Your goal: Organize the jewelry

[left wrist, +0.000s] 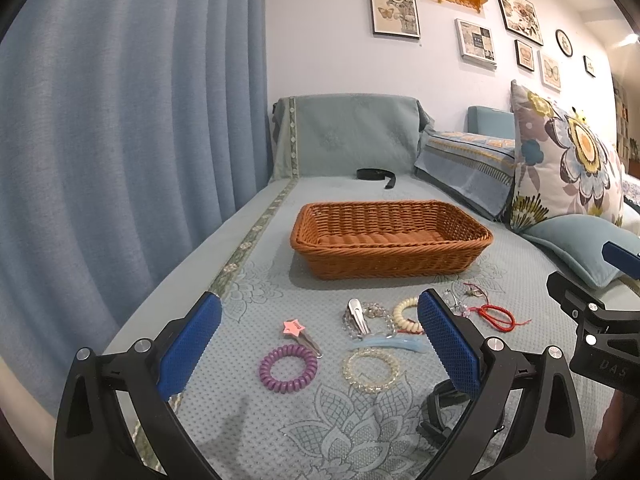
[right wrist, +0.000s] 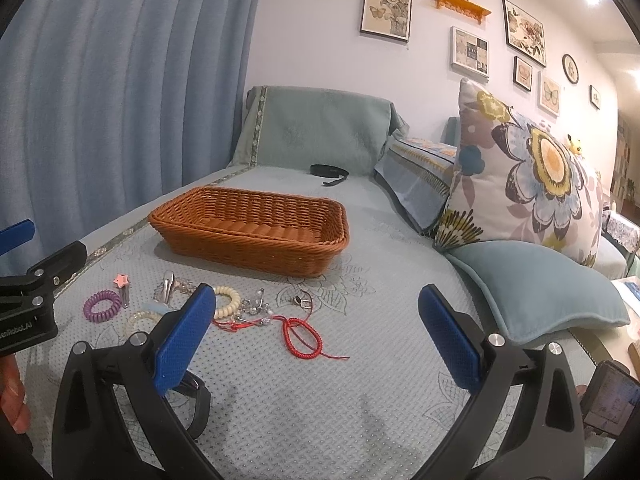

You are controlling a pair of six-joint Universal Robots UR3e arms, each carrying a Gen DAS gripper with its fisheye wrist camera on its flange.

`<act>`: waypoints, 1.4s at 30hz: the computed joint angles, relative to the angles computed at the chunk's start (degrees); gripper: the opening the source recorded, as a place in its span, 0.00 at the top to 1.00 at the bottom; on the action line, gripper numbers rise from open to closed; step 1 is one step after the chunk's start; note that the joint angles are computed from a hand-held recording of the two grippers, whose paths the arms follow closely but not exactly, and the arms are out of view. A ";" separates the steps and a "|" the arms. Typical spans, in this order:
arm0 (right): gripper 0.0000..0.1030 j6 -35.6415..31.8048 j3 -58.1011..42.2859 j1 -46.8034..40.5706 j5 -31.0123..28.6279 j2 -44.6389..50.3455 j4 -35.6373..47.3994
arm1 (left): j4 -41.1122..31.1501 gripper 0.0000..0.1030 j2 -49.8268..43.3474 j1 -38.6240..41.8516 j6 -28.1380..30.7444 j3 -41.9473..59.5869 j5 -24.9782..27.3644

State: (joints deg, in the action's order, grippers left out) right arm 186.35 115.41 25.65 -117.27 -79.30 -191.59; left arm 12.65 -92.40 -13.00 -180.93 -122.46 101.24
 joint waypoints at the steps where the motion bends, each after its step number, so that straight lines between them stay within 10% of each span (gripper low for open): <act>1: 0.06 0.00 0.00 0.00 0.00 0.00 0.00 | -0.03 0.07 -0.03 -0.04 0.01 0.04 0.05; 15: 0.13 -0.43 0.24 -0.67 0.62 -1.11 0.70 | -2.96 0.08 2.89 2.13 0.13 -0.78 -2.29; 31: 0.46 3.82 2.38 -7.41 19.71 -14.78 21.41 | -34.99 0.25 20.81 37.10 7.05 -3.79 -40.71; 42: 0.51 8.72 -4.76 1.28 18.57 -4.25 28.81 | -36.73 0.52 -0.33 26.99 5.00 7.70 -31.62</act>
